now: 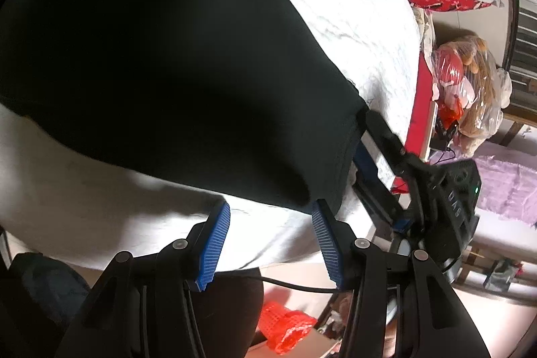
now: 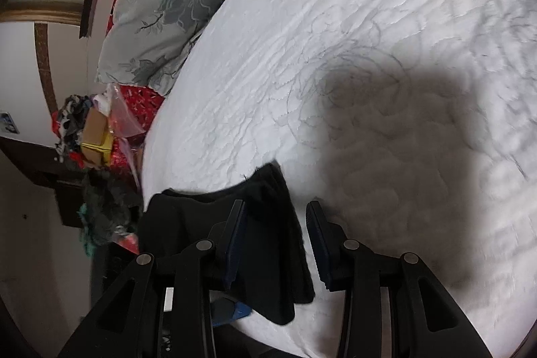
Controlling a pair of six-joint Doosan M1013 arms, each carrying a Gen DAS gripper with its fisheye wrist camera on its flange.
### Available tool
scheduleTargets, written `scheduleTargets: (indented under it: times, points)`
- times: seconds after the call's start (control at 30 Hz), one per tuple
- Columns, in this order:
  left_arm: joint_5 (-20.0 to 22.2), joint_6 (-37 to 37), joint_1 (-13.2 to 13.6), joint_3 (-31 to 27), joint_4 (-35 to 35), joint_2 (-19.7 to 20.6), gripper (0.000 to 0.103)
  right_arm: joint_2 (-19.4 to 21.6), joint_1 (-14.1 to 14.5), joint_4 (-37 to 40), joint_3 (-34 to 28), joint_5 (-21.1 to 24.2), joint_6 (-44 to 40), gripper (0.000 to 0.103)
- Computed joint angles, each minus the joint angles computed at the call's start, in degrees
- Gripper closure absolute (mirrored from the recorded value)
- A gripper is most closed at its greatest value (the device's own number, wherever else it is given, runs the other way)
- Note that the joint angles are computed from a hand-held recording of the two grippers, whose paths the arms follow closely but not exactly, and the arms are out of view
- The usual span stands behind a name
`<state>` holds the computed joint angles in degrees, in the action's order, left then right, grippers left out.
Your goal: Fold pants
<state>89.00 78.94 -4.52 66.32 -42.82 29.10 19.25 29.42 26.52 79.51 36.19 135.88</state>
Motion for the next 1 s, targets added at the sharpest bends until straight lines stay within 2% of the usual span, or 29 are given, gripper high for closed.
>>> scheduleTargets:
  times: [0.3, 0.4, 0.7, 0.97, 1.0]
  points:
    - [-4.3, 1.9, -2.0, 2.8, 0.6, -1.5, 0.053, 0.9, -3.1, 11.4, -0.8, 5.4, -11.3, 0.066]
    - [-6.1, 1.6, -2.3, 4.1, 0.7, -2.4, 0.048, 1.7, -4.0, 15.5, -1.3, 7.0, -15.8, 0.066]
    - [-9.5, 3.4, -3.4, 6.6, 1.1, -4.3, 0.038, 7.3, -6.3, 31.1, -6.7, 16.1, -34.0, 0.064]
    - [-10.7, 3.5, -4.4, 6.6, 2.6, -5.0, 0.038, 8.5, -7.6, 34.8, -7.4, 21.1, -40.3, 0.074]
    - [-10.8, 3.6, -4.6, 6.7, 3.0, -5.2, 0.042, 8.5, -7.6, 35.1, -7.3, 21.2, -40.4, 0.074]
